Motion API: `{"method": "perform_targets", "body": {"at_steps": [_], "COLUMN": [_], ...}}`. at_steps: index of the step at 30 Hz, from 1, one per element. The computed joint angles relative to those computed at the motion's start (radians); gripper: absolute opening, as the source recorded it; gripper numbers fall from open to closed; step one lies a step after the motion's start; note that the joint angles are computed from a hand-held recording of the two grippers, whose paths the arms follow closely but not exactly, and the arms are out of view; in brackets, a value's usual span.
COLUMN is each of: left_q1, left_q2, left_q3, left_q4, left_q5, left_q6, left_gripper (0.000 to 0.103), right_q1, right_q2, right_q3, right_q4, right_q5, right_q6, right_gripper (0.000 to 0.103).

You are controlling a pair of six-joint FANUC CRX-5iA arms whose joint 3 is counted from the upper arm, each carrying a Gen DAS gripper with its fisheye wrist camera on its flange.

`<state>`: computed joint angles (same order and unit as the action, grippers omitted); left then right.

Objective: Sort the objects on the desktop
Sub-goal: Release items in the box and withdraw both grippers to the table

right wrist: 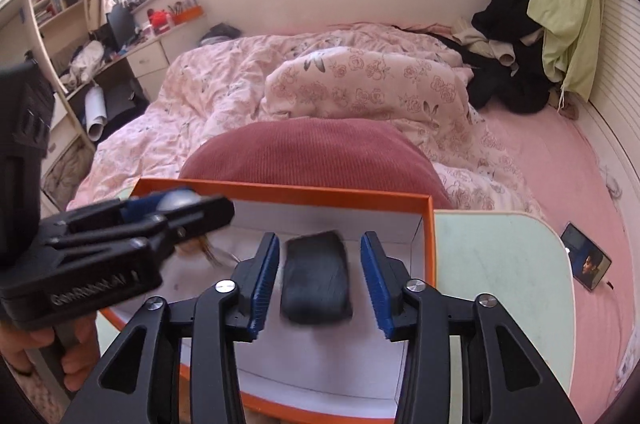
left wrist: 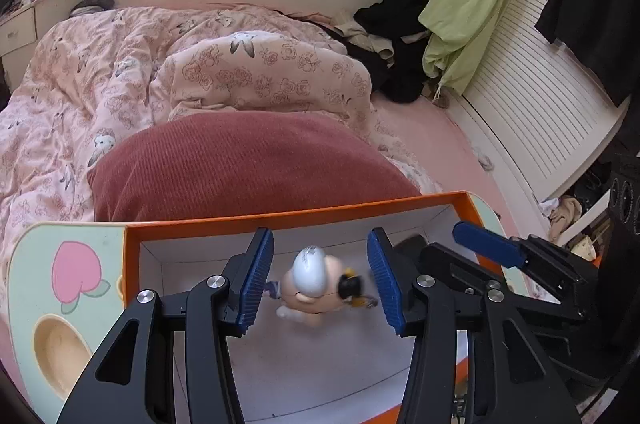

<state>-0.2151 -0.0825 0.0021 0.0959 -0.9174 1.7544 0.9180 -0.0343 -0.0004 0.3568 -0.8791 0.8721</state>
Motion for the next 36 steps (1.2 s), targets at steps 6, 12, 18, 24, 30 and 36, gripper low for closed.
{"method": "perform_targets", "body": {"at_steps": [6,12,18,24,30,36], "left_q1": [-0.024,-0.066,-0.134,-0.155,-0.216,-0.321], "left_q2": [-0.091,-0.236,-0.41,-0.51,-0.468,-0.405], "left_q3": [-0.045,-0.122,-0.272,-0.396,-0.378,-0.328], "left_q4": [-0.067,-0.136,-0.198,-0.211,-0.269,-0.411], "left_q5": [0.023,0.008,-0.01,-0.055,-0.091,-0.155], "left_q6": [0.04,0.07,0.082,0.148,0.2,0.303], "left_gripper": [0.07,0.075,0.08,0.08,0.08,0.087], "right_q1": [0.022,0.12,0.27,0.394,0.449,0.409], "right_q2": [-0.103,-0.28,-0.441,-0.485,-0.443,-0.439], "right_q3": [-0.123,-0.323,-0.502,-0.583,-0.598,-0.595], "right_q4": [0.076,0.25,0.312,0.31,0.325,0.272], "right_q5": [0.055,0.063,0.016,-0.081,-0.153,-0.131], "right_q6": [-0.081,-0.236,-0.356,-0.389,-0.358,-0.333], "right_gripper": [0.048,0.066,0.091,0.091,0.091,0.103]}}
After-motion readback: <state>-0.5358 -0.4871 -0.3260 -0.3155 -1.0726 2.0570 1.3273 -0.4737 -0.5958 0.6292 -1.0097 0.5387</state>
